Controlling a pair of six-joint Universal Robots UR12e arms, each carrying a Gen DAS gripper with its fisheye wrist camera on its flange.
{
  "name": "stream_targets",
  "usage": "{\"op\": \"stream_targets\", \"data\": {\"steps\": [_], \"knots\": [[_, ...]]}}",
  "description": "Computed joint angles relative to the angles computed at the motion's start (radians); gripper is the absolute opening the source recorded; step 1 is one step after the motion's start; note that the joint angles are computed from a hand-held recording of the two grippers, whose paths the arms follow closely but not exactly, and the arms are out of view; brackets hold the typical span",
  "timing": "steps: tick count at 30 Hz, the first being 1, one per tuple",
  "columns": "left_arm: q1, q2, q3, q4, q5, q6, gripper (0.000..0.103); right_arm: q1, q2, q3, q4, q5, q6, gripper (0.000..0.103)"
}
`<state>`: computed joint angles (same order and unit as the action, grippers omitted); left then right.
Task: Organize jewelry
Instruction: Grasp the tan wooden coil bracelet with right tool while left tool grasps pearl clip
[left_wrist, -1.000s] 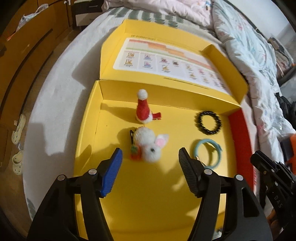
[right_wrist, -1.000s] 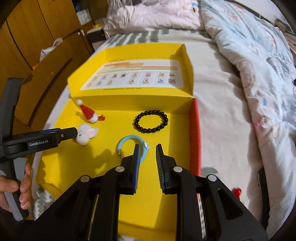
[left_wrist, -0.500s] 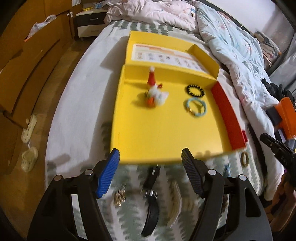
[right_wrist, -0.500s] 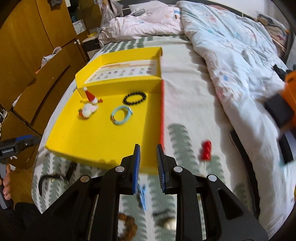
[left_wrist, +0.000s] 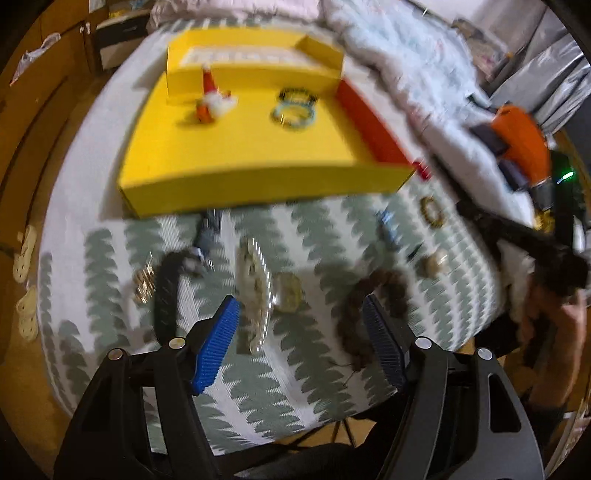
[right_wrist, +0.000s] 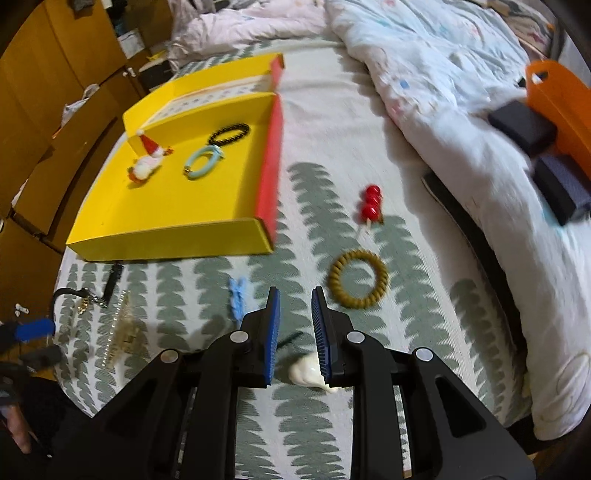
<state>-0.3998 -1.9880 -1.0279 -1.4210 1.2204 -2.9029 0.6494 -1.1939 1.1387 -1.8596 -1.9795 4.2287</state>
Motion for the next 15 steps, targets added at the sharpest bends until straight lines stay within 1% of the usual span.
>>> {"op": "stream_targets", "data": {"steps": [5,6,12,15], "knots": [[-0.019,-0.024,-0.006,-0.010,0.058,-0.018,0.069,-0.015,-0.028,0.063,-0.036,0.045,0.016,0.023],[-0.020,-0.020,-0.017,-0.004,0.065,-0.020,0.069,-0.018,-0.029,0.068,-0.043,0.053,0.015,0.023],[-0.035,-0.042,-0.006,-0.004,0.111,-0.037,0.069,-0.038,-0.017,0.075,-0.018,0.079,0.012,0.023],[-0.037,-0.049,-0.002,-0.015,0.118,-0.040,0.069,-0.046,-0.011,0.078,-0.013,0.086,0.009,0.023]]}}
